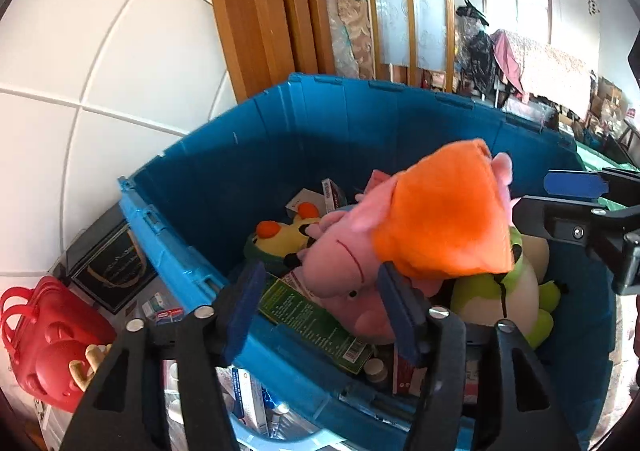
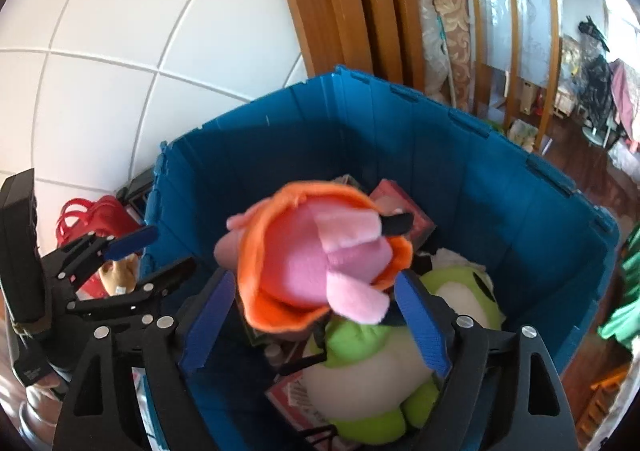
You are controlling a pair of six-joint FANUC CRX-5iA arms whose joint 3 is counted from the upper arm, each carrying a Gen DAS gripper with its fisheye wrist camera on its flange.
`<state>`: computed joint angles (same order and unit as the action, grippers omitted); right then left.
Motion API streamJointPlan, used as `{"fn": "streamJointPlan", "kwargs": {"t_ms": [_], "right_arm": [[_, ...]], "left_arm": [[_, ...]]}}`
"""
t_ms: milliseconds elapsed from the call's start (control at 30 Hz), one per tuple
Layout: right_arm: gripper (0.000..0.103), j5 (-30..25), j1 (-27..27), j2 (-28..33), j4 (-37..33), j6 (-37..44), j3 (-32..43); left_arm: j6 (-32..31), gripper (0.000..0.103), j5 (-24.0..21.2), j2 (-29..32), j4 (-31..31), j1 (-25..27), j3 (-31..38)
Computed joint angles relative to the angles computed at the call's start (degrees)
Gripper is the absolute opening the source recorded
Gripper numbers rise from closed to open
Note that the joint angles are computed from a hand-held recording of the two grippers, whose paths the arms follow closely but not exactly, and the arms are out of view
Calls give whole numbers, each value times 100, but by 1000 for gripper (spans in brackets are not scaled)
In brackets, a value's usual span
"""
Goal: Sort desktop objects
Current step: 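Carry the pig plush into the blue crate and release it, then grasp the pink tissue pack with left tool while right tool grasps blue toy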
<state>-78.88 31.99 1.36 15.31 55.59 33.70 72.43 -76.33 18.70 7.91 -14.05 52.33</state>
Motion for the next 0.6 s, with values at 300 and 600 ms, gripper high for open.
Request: {"fn": "streamJointPlan", "kwargs": {"t_ms": [300, 600], "right_arm": [[103, 217, 749, -505, 1035, -468, -753], [103, 629, 1858, -1128, 1993, -1138, -1762]], "left_arm": [[370, 79, 1342, -1294, -105, 162, -1731], [873, 79, 1521, -2556, -205, 781, -3407]]}}
